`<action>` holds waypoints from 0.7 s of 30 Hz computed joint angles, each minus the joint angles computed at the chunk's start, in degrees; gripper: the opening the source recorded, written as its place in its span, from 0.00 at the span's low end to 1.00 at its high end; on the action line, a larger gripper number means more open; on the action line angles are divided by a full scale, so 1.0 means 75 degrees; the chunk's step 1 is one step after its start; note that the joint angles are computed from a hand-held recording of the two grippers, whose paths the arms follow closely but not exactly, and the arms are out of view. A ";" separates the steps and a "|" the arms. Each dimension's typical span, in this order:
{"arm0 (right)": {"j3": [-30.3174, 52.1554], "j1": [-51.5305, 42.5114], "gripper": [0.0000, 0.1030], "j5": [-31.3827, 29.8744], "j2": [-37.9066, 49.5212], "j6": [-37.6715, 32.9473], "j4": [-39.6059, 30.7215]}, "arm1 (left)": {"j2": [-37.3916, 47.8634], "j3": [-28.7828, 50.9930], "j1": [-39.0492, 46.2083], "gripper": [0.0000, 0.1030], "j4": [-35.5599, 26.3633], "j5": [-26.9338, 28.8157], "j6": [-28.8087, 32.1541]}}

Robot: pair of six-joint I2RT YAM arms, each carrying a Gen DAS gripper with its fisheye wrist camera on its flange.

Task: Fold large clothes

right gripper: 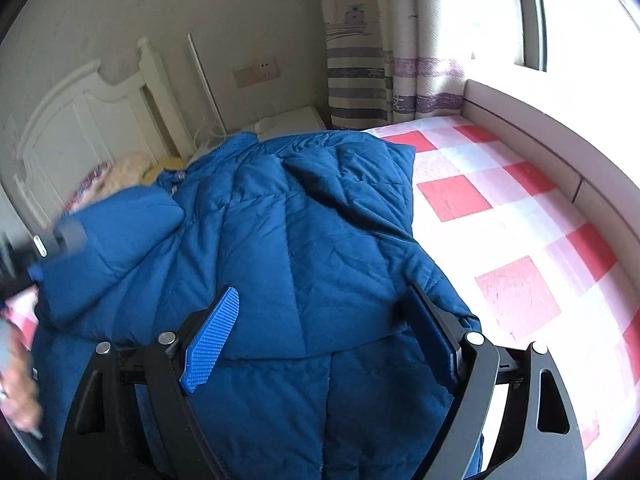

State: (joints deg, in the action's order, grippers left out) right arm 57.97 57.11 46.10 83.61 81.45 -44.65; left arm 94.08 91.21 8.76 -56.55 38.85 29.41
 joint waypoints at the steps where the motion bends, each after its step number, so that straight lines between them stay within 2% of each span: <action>1: -0.0110 0.0000 0.79 0.0009 -0.0099 0.0022 0.0106 | -0.0030 0.0081 0.0163 0.78 -0.0123 0.0194 0.0321; 2: -0.0221 -0.0017 0.79 -0.0008 -0.0193 -0.0008 0.0236 | -0.0212 0.0033 0.0252 0.79 -0.0227 0.0329 0.0438; 3: -0.0264 -0.0029 0.79 -0.0025 -0.0226 -0.0025 0.0297 | -0.0194 0.0203 0.0634 0.83 -0.0389 0.0620 0.0699; 4: -0.0264 -0.0032 0.79 -0.0023 -0.0224 -0.0036 0.0314 | -0.0288 0.0424 0.1158 0.93 -0.0445 0.1043 0.0755; 5: -0.0252 -0.0036 0.79 -0.0016 -0.0221 -0.0047 0.0309 | -0.0341 0.0547 0.1580 0.97 -0.0325 0.1364 0.0677; 7: -0.0249 -0.0024 0.79 0.0003 -0.0220 -0.0038 0.0317 | -0.0348 0.0654 0.2587 0.98 0.0024 0.1887 0.0519; 8: -0.0268 -0.0040 0.79 -0.0005 -0.0233 -0.0060 0.0349 | -0.0038 0.1030 0.2896 0.98 0.0014 0.1823 0.0415; 10: -0.0272 -0.0046 0.79 -0.0005 -0.0235 -0.0062 0.0332 | 0.0719 0.1672 0.3362 0.97 -0.0101 0.1195 0.0223; 13: -0.0240 -0.0064 0.79 -0.0008 -0.0207 -0.0077 0.0274 | 0.1436 0.2311 0.3572 0.97 -0.0589 0.0217 0.0528; 15: -0.0157 -0.0059 0.79 -0.0017 -0.0126 -0.0043 0.0169 | 0.1608 0.2154 0.3215 0.97 -0.0259 -0.0999 0.0733; 18: 0.0076 -0.0050 0.79 -0.0037 0.0085 0.0018 -0.0108 | 0.1754 0.1906 0.2942 0.97 0.0159 -0.1717 0.0747; 19: 0.0171 -0.0063 0.79 -0.0052 0.0166 0.0018 -0.0208 | 0.1809 0.1757 0.2733 0.96 0.0503 -0.2150 0.0617; 21: 0.0372 -0.0067 0.79 -0.0068 0.0337 0.0060 -0.0455 | 0.1918 0.1516 0.2522 0.96 0.0999 -0.2561 0.0413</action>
State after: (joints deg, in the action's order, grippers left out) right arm 60.76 56.61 45.59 86.13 81.89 -48.06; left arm 108.47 102.58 27.68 -49.06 19.64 32.51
